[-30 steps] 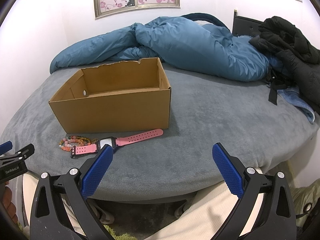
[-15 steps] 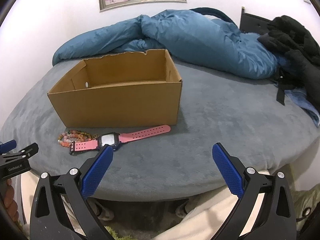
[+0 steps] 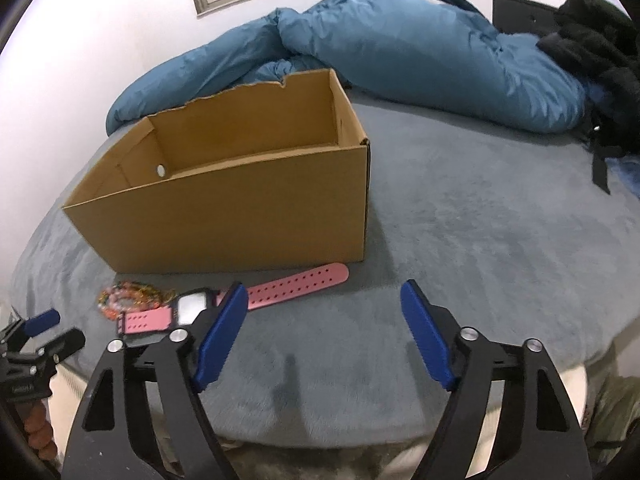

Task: Organize jewelry
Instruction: 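Move the left tool toward the pink watch strap and close on it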

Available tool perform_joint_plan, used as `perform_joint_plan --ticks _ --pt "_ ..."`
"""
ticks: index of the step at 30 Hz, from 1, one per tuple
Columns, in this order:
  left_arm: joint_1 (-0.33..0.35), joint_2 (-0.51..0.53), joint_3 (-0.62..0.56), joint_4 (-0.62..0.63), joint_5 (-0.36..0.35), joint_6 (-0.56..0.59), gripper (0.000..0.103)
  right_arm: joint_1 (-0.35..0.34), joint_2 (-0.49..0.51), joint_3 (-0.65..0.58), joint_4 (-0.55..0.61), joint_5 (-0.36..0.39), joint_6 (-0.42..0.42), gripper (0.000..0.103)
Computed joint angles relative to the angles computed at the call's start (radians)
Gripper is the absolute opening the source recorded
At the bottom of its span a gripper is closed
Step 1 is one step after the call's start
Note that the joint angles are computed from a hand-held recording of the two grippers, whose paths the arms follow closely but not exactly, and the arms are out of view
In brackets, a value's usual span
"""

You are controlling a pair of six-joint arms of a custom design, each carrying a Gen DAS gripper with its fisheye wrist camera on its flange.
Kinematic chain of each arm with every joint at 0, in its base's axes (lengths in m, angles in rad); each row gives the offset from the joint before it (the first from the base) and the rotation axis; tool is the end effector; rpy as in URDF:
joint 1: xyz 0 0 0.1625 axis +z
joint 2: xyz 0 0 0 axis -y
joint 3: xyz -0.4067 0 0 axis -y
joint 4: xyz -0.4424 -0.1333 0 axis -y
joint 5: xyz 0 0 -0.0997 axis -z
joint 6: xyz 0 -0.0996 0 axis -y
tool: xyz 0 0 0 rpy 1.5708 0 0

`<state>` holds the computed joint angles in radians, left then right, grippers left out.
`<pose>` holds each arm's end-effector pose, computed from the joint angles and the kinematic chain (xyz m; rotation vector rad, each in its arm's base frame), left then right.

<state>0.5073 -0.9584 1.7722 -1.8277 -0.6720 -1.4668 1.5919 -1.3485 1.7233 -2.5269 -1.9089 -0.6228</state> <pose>-0.4126 -0.4710 0.0684 -0.1454 2.2470 -0.8341 0.1137 -0.6340 0.3735 0.6935 -2.4967 0.6084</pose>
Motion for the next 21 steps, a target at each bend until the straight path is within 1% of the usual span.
perform_joint_plan --ticks 2,4,5,6,9,11,12,15,18,20,21 --pt "0.012 0.016 -0.009 -0.016 -0.007 0.028 0.097 -0.005 0.023 -0.018 0.007 -0.001 0.013 0.066" --pt "0.015 0.039 -0.020 -0.019 0.021 0.053 0.097 -0.015 0.047 -0.039 0.017 0.006 0.027 0.064" --pt "0.016 0.044 -0.015 -0.048 0.032 0.081 0.097 -0.018 0.058 -0.048 0.021 0.004 0.034 0.061" --pt "0.018 0.045 0.001 -0.113 0.044 0.129 0.097 -0.021 0.068 -0.056 0.024 0.006 0.038 0.059" --pt "0.027 0.044 0.030 -0.236 0.059 0.213 0.097 -0.030 0.094 -0.082 0.040 0.016 0.049 0.056" --pt "0.031 0.042 0.060 -0.352 0.062 0.289 0.097 -0.038 0.107 -0.095 0.050 0.027 0.058 0.056" --pt "0.030 0.037 0.074 -0.384 0.062 0.303 0.097 -0.043 0.116 -0.104 0.056 0.030 0.065 0.054" --pt "0.037 0.039 0.070 -0.398 0.051 0.314 0.096 -0.056 0.136 -0.131 0.093 0.050 0.098 0.051" --pt "0.036 0.048 0.060 -0.391 0.038 0.314 0.092 -0.073 0.138 -0.138 0.125 0.085 0.121 0.051" --pt "0.034 0.049 0.059 -0.396 0.021 0.324 0.082 -0.075 0.141 -0.143 0.138 0.096 0.130 0.048" --pt "0.034 0.051 0.057 -0.400 0.014 0.327 0.080 -0.076 0.140 -0.143 0.142 0.097 0.132 0.045"
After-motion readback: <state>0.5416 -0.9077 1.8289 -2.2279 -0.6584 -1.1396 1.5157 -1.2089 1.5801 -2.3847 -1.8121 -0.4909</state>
